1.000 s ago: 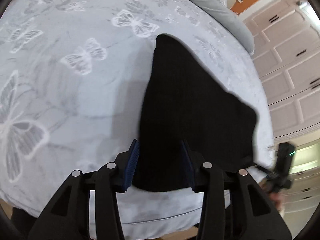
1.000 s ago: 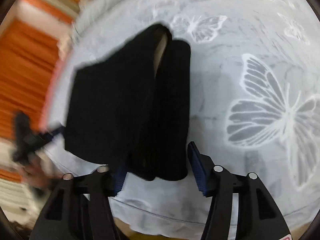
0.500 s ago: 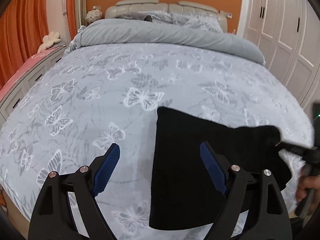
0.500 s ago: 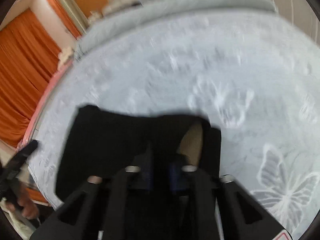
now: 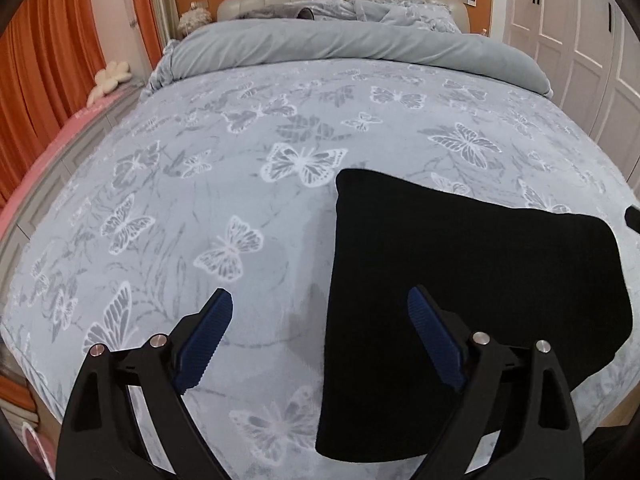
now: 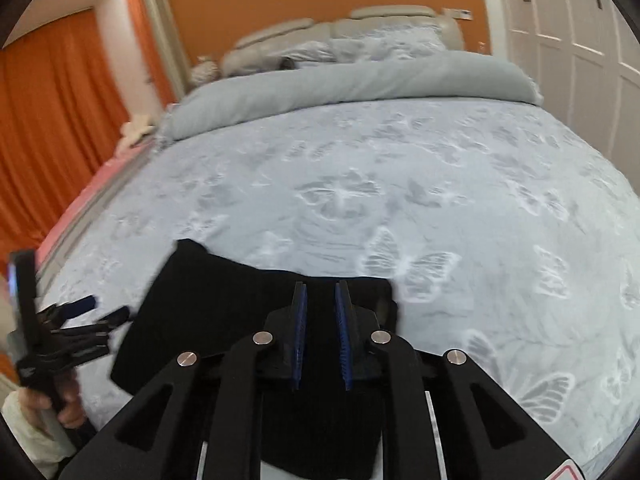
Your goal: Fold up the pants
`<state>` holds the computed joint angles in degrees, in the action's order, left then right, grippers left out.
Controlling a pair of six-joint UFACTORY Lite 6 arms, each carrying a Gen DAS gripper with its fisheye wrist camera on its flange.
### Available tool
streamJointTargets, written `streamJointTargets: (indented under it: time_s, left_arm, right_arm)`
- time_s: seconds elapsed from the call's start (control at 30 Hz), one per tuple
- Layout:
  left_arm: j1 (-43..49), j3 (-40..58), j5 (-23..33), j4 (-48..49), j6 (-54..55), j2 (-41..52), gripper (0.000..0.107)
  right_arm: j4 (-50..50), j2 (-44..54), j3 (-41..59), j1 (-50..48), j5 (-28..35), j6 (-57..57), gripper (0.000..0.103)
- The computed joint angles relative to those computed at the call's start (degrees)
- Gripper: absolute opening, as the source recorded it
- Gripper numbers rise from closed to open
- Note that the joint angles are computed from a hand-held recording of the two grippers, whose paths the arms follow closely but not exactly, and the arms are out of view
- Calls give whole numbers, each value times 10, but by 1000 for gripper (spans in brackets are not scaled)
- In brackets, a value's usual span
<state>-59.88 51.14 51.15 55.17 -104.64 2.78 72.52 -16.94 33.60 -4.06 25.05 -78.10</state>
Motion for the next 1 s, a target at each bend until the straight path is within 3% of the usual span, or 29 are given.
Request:
streamJointTargets:
  time_s: [0.1, 0.17, 0.27, 0.37, 0.47, 0.57, 0.6, 0.67, 0.77, 0.83, 0.9, 1.0]
  left_arm:
    - [-8, 27, 19, -1, 9, 39, 88]
    - [-6, 39, 25, -8, 20, 63, 88]
    - [0, 26, 16, -22, 30, 50, 88]
    - [-4, -19, -5, -26, 21, -5, 90]
    - [-14, -47, -10, -28, 22, -33, 90]
    - [-25, -81, -18, -40, 21, -71, 90]
    - [-28, -94, -23, -42, 18, -87, 90]
    - [-37, -113, -17, -41, 2, -108, 90]
    - [-42, -120, -8, -43, -1, -118, 90]
    - [-42, -123, -8, -44, -3, -121, 90]
    - [-43, -122, -8, -45, -3, -121, 90]
    - [-47, -116, -6, -46, 0, -114, 90]
  right_arm:
    - [-113, 145, 50, 92, -111, 111, 9]
    - [-150, 203, 66, 87, -131, 163, 9]
    - [-123, 109, 41, 66, -58, 129, 10]
    - [-157, 26, -21, 76, -52, 131, 13]
    - [-195, 73, -42, 62, -89, 141, 7]
    - [-161, -33, -80, -7, -3, 79, 25]
    - [-156, -59, -93, -36, 25, 69, 37]
    - [-148, -81, -114, -83, 72, 44, 40]
    - [-208, -100, -152, -50, 35, 93, 40]
    - [-260, -139, -178, -21, 24, 137, 46]
    - [-253, -148, -197, 24, -29, 142, 45]
    - [-267, -124, -193, 61, -81, 166, 24]
